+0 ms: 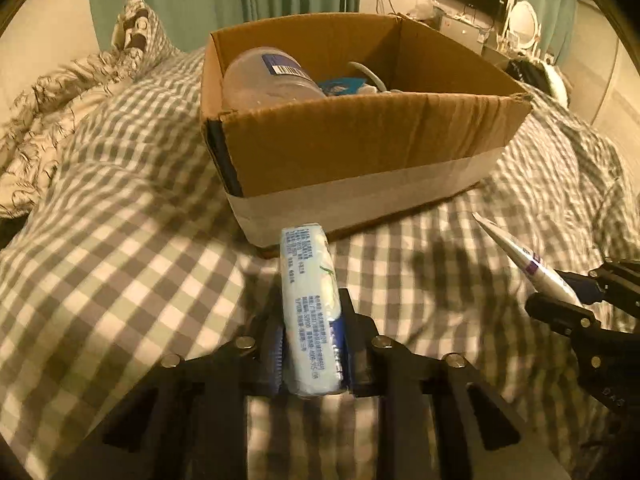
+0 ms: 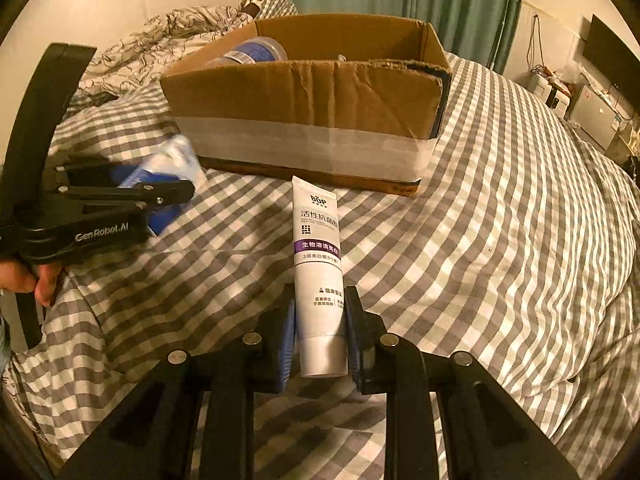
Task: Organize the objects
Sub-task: 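Grasp the blue tissue pack with the left gripper while the right grasps the white tube, drop both in box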
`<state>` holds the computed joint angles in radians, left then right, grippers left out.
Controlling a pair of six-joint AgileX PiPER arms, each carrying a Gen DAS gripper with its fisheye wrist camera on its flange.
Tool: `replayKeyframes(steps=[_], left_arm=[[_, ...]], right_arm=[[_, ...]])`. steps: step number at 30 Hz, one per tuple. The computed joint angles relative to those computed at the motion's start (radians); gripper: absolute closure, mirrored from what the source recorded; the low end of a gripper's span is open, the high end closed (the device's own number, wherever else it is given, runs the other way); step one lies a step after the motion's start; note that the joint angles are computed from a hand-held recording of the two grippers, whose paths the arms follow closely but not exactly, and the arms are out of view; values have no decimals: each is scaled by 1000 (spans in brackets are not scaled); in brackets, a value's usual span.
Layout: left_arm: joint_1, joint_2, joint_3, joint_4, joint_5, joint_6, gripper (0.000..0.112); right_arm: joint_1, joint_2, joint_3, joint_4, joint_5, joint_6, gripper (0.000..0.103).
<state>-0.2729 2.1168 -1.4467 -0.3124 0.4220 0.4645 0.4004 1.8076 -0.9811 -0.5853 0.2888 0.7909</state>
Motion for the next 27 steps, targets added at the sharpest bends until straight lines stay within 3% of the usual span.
replayKeyframes(steps=[7,12,17,21,27], left_arm=[[-56,-163,172,164,-148,-110,92],[-62,-266,219,102,-169,-43,92],[-59,-346,219,-13,-155,64,92],[-47,-366,165,-125,-102,155,92],[-49,-329,21,-68,-58,105,92]], right_arm=[[46,-83,42,-134,4,205,81],[110,-180,55,-258,88,348,81],[167,-267,34,-313,192,383,81],[179,-293,-25,-317,257,344,81],[133,-261,-161,-265,270,213,81]])
